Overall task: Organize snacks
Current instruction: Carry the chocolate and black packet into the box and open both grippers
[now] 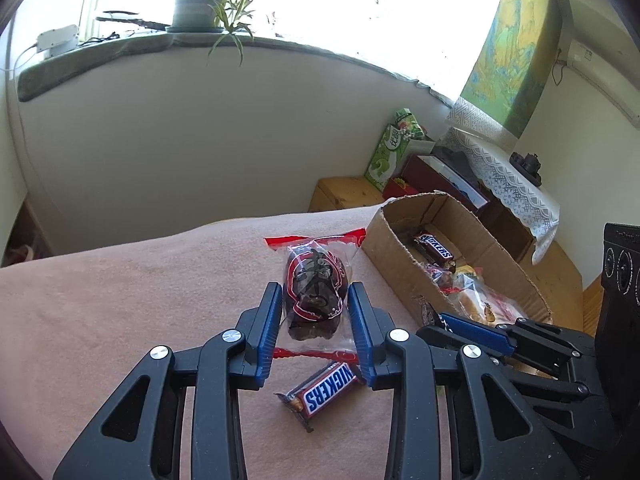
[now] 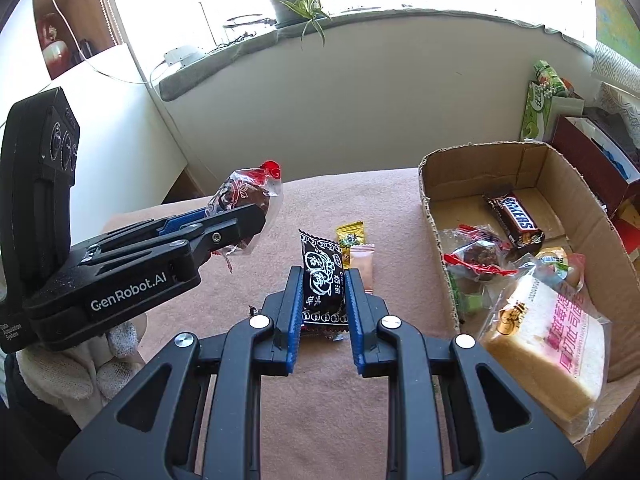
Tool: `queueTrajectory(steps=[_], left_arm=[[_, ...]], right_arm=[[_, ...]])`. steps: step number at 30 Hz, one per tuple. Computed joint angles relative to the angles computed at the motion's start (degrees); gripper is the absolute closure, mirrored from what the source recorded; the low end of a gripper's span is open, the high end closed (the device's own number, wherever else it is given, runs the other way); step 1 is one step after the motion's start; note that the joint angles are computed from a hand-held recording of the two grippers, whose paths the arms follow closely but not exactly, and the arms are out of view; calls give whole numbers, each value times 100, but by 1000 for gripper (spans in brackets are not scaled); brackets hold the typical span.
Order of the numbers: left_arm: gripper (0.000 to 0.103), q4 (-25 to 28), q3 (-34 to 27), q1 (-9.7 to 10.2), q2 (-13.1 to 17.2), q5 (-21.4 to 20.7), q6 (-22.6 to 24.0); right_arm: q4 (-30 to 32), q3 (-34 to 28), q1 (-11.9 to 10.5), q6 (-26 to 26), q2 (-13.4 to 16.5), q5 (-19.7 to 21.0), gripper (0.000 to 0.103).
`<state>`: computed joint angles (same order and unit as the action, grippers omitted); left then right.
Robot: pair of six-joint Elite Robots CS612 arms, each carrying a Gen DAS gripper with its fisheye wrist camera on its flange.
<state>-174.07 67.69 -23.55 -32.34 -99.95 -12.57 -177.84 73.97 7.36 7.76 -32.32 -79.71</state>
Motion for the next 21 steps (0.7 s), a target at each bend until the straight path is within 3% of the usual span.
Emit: queueTrajectory(steps=[21], left_arm=[[71,193,-287,-304,80,-170,251]], right_arm=[[-558,576,-378,67,-341,-176,82]])
